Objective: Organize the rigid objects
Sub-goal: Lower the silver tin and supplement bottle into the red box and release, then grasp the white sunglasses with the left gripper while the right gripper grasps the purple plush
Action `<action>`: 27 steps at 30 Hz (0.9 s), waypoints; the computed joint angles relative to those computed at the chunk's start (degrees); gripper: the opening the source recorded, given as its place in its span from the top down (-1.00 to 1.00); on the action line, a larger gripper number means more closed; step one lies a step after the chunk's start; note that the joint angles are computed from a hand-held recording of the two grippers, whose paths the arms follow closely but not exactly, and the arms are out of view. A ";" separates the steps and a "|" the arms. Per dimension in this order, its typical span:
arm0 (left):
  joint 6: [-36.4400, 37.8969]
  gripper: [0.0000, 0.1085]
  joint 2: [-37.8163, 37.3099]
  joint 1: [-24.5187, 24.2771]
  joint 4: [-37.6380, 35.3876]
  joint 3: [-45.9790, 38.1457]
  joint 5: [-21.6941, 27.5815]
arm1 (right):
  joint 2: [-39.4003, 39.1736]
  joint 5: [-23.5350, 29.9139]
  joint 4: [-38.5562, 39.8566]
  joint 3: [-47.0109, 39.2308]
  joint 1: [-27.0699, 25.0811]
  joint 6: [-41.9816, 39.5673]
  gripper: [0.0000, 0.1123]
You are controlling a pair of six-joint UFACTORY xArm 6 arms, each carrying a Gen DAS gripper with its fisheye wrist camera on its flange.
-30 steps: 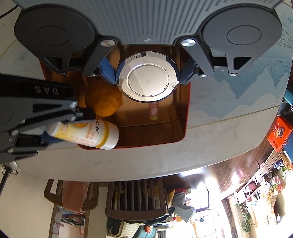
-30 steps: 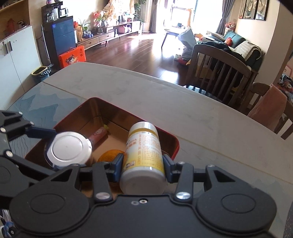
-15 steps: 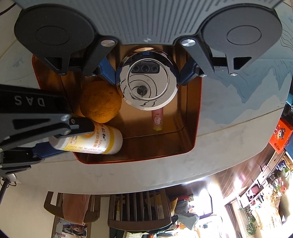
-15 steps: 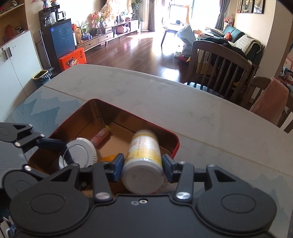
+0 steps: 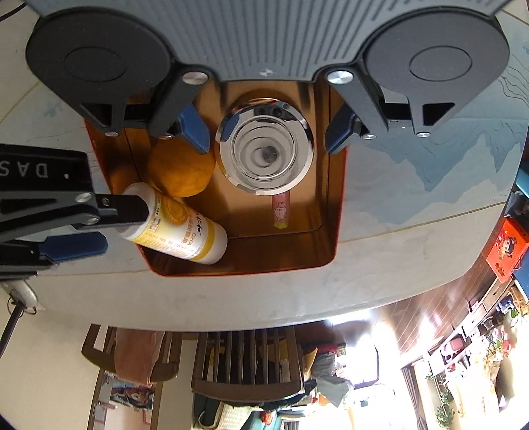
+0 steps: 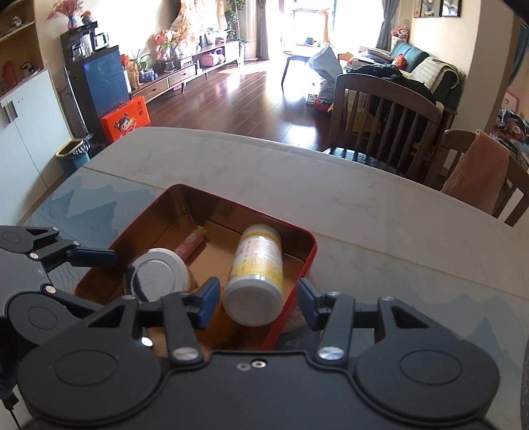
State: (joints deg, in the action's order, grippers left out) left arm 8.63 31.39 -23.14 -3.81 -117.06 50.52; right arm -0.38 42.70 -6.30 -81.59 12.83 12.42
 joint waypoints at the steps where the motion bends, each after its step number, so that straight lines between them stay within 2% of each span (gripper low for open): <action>1: 0.25 -0.41 -0.89 0.12 -0.40 1.15 -0.59 | -0.68 -0.17 -0.45 0.52 0.13 0.69 -0.09; 11: 6.05 -0.41 -11.98 1.93 -7.21 14.69 -6.90 | -7.37 -0.66 -3.47 5.14 3.06 6.57 -0.13; 15: 9.34 -0.42 -16.22 2.73 -10.86 19.12 -8.56 | -10.12 -1.01 -5.51 7.13 5.09 9.80 -0.32; 23: 17.98 -0.47 -24.79 4.74 -18.50 28.17 -11.10 | -14.64 -1.20 -9.35 10.62 9.10 14.96 -0.39; 27: 20.69 -0.48 -28.25 5.91 -21.07 32.00 -11.96 | -16.05 -1.51 -11.56 12.20 11.27 17.93 -0.53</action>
State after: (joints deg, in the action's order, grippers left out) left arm 29.33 3.14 -17.23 -24.89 -85.06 38.56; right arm -16.43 41.19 -17.85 -69.39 24.10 30.34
